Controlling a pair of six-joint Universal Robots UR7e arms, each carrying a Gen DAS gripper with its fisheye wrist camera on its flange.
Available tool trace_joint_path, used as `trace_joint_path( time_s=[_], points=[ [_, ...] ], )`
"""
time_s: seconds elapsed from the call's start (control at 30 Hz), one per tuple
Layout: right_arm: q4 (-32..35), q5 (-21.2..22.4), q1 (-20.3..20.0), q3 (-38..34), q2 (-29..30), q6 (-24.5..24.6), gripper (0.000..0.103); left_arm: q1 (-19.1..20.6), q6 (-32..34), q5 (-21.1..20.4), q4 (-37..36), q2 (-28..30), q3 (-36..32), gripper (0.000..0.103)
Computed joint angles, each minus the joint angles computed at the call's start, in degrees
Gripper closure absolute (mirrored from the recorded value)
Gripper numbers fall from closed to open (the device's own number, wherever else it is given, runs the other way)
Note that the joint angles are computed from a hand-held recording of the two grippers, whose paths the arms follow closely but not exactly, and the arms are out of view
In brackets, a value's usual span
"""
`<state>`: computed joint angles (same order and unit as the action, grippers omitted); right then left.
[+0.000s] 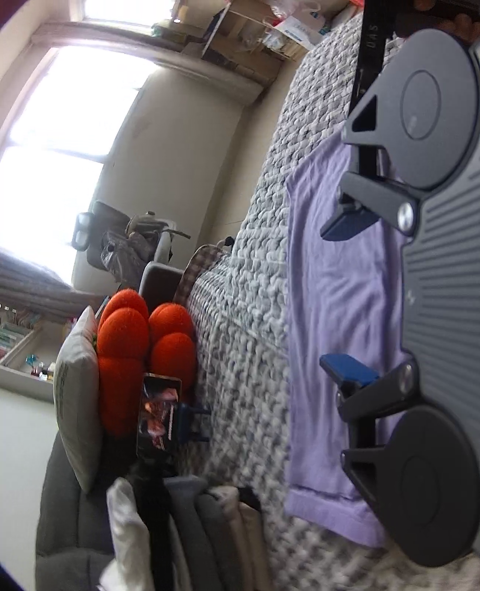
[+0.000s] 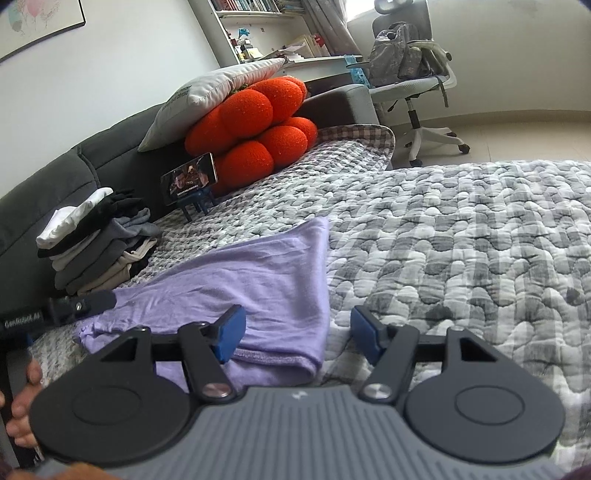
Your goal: Fold clothes
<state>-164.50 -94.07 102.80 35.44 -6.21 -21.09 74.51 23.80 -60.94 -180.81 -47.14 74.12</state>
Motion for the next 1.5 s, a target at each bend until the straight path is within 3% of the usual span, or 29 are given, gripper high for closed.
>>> trace_joint_path(
  time_s=[0.2,0.27,0.37,0.43,0.7,0.83,1.1,1.3,1.37,1.5],
  points=[
    [0.84,-0.15,-0.06,0.06,-0.33,1.02,0.044,0.57,-0.36,0.5,4.23,2.57,-3.33,0.034],
    [2.08,0.58,-0.28,0.08,-0.69,2.5,0.062,1.05,-1.18,-0.38,4.54,2.54,-3.19,0.034],
    [5.61,3.92,-1.22,0.04,-1.62,8.13,0.071,1.63,-2.06,-1.38,5.01,2.57,-3.11,0.034],
    [5.83,3.49,-1.25,-0.33,-1.5,10.52,0.079,1.46,-1.47,-0.87,5.27,2.77,-3.39,0.033],
    [5.03,1.08,-0.38,-1.17,-0.77,12.71,0.079,1.42,-1.54,-0.8,4.95,2.73,-3.13,0.033],
    [3.84,2.19,-0.76,1.54,-2.21,14.7,0.074,1.23,-1.21,-0.24,4.54,2.85,-2.97,0.033],
    [-1.56,3.02,-0.96,6.54,-3.77,19.34,0.075,0.8,0.65,1.15,3.51,3.04,-2.57,0.033],
    [-0.55,1.06,-0.26,3.4,-2.18,19.31,0.075,0.57,0.87,1.96,3.18,3.3,-2.66,0.033],
    [-2.19,2.29,-0.24,3.86,-2.14,18.24,0.075,0.57,1.07,1.99,3.05,3.38,-2.65,0.032],
    [0.66,-0.05,0.43,1.06,-0.82,17.04,0.073,0.73,0.67,1.41,3.3,3.16,-2.53,0.033]
  ],
)
